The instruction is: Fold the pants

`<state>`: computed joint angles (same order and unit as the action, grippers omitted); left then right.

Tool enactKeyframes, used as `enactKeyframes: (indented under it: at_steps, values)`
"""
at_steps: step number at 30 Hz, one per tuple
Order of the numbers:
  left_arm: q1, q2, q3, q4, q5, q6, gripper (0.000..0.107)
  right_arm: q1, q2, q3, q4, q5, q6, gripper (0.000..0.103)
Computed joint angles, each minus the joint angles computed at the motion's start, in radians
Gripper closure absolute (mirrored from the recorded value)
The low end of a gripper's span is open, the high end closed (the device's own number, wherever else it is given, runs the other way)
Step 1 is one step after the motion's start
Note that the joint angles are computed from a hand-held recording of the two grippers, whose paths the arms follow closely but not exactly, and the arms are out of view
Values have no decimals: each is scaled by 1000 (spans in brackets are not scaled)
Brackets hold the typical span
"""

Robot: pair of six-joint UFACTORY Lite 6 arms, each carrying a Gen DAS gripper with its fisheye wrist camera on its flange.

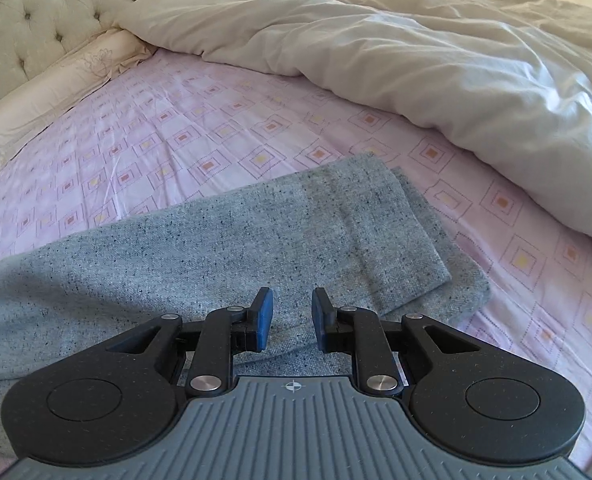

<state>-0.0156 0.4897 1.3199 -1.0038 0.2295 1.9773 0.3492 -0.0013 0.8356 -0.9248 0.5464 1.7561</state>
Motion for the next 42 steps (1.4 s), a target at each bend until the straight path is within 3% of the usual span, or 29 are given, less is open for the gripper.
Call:
enactKeyframes:
  at_steps: [3,7,10,11,12,13,14,22,30,33,35,42]
  values:
    - [-14,55,43,5,-21,-11,63,-15,-28,-33,1,-12,6,82]
    - [-37,165,194,331,6,-393,62,-34,-84,-98,-6,-30,41,82]
    - [-50,234,278,399,16,-458,63,-56,-142,-166,-21,-55,114,82]
    - [-52,245,298,408,26,-468,67,-64,-163,-189,-27,-61,142,82]
    - [-48,264,338,436,72,-502,88,-72,-184,-212,-32,-65,171,82]
    - [-41,292,398,460,145,-542,100,-81,-207,-237,-43,-69,203,82]
    - [-37,310,437,471,192,-576,102,-89,-227,-258,-56,-71,239,82]
    - [29,213,424,318,339,-494,103,-197,-309,-363,-263,-132,543,82]
    - [23,208,415,313,353,-506,103,-286,-244,-367,-469,-242,842,80]
    - [26,227,440,330,369,-524,103,-278,-207,-325,-487,-227,848,81]
    - [27,227,445,336,374,-527,103,-255,-187,-285,-493,-192,810,103]
    - [64,201,568,323,528,-556,103,-117,-360,-193,-300,69,403,103]
